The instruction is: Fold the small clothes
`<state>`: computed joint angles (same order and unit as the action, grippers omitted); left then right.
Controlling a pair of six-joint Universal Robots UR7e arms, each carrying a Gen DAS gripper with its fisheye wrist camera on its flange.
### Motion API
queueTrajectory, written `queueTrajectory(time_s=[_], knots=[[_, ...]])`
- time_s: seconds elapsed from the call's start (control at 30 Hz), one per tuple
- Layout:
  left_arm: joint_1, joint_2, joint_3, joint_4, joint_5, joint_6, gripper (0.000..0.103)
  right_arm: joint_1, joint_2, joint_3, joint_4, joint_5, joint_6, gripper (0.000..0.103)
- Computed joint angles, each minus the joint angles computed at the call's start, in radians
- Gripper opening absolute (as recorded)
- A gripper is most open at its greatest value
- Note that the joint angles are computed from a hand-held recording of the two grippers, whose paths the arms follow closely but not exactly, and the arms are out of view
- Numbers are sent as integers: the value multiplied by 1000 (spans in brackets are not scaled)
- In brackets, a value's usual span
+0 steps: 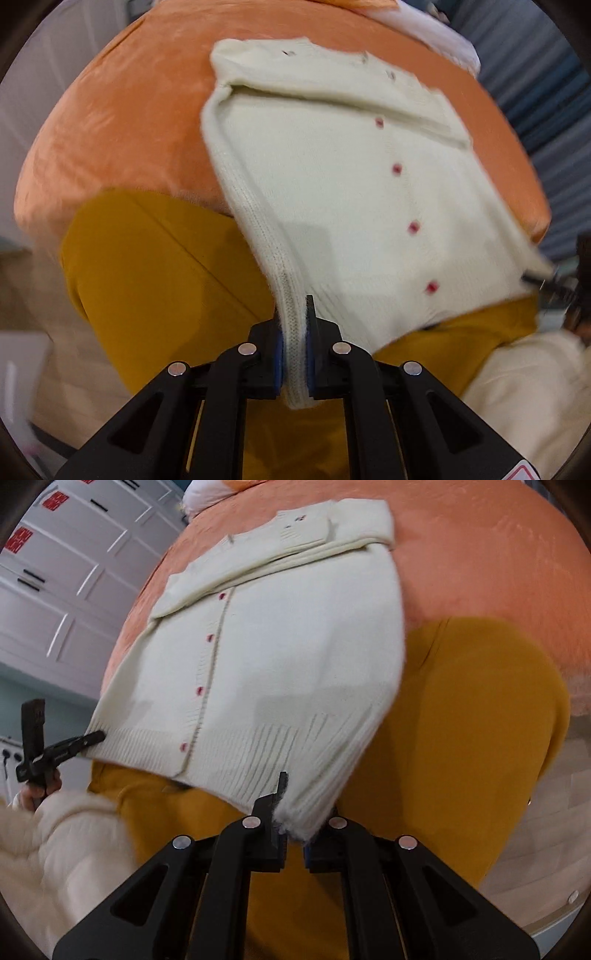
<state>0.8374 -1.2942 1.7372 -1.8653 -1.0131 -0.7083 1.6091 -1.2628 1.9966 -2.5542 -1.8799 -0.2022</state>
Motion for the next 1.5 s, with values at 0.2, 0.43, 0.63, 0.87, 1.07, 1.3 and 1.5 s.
queueTrajectory(time_s=[0.2, 0.43, 0.63, 0.87, 1.07, 1.3, 1.5], knots=[[53, 138, -192, -291, 101, 226, 6, 18, 134, -242, -154, 82, -116, 5], [190, 521, -661, -492, 234, 407, 16, -8, 543, -820, -235, 161, -32, 11], [230, 580, -689, -592, 362, 354, 36, -14, 586, -739, -650, 134, 107, 63], [207, 389, -348, -654, 284, 280, 67, -48, 454, -440, -656, 34, 18, 63], [206, 373, -261, -604, 375, 186, 74, -87, 448, -435, -475, 10, 141, 67], [254, 377, -299, -524, 249, 88, 39, -74, 470, -465, -449, 4, 138, 29], [219, 334, -280, -498, 239, 133, 13, -73, 386, -399, -464, 90, 144, 13]])
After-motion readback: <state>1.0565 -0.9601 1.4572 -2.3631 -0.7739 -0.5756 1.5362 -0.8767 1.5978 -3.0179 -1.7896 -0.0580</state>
